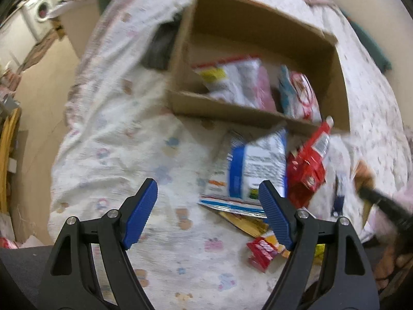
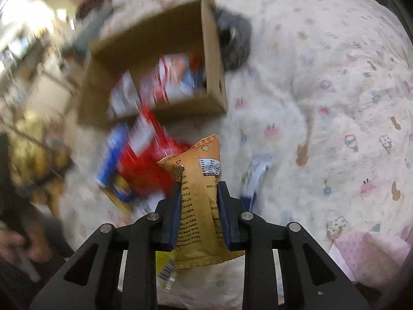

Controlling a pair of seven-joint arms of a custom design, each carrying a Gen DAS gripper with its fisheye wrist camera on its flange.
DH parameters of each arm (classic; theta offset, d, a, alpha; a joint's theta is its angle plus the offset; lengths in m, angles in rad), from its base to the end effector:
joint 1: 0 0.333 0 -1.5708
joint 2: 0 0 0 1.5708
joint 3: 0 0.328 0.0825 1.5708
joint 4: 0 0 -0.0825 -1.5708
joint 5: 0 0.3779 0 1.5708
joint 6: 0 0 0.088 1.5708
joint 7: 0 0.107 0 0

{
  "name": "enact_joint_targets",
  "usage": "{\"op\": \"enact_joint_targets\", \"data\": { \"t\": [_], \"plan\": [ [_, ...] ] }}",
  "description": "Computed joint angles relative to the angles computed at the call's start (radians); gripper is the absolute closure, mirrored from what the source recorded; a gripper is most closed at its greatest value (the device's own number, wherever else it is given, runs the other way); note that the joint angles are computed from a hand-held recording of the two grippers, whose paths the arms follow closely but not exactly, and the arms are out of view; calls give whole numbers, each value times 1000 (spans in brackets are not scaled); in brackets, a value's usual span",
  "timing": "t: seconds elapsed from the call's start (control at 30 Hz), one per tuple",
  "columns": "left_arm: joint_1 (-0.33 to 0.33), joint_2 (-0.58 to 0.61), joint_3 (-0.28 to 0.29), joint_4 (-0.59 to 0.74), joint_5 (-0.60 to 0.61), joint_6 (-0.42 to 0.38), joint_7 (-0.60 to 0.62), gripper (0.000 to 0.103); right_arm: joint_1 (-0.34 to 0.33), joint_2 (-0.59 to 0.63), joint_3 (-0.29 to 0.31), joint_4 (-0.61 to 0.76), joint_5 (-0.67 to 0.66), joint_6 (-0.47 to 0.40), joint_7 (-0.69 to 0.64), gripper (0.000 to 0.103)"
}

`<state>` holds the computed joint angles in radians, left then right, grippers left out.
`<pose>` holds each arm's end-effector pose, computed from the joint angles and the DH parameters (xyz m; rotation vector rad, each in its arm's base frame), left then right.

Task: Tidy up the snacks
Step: 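Grasp blue-white snack bag with left tool while right tool grasps orange bar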

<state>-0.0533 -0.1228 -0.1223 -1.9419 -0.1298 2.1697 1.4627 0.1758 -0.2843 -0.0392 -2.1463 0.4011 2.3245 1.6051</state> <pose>0.5381 -0.1039 0.5852 -2.0854 2.1168 -0.5138 0.4945 0.0730 0.5863 -1.7123 1.9053 -0.0214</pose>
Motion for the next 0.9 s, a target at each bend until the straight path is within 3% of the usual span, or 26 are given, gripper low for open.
{"op": "enact_joint_targets", "data": {
  "t": [0.17, 0.4, 0.53, 0.6, 0.67, 0.9],
  "plan": [
    [-42, 68, -35, 85, 36, -66, 110, 25, -4, 34, 10, 15, -17, -14, 55, 76],
    [-76, 171, -54, 169, 175, -120, 59, 25, 9, 76, 26, 43, -23, -14, 63, 76],
    [-69, 188, -44, 175, 165, -114, 45, 25, 10, 71, 23, 42, -17, -22, 51, 76],
    [-62, 186, -39, 175, 153, -97, 47, 30, 12, 74, 24, 43, -12, -18, 45, 76],
    [-55, 179, -34, 171, 152, -78, 44, 51, 13, 76, 24, 44, -7, -21, 45, 76],
    [-16, 202, -11, 214, 128, -89, -6, 54, 21, 90, 32, 58, -6, -32, 30, 76]
  ]
}}
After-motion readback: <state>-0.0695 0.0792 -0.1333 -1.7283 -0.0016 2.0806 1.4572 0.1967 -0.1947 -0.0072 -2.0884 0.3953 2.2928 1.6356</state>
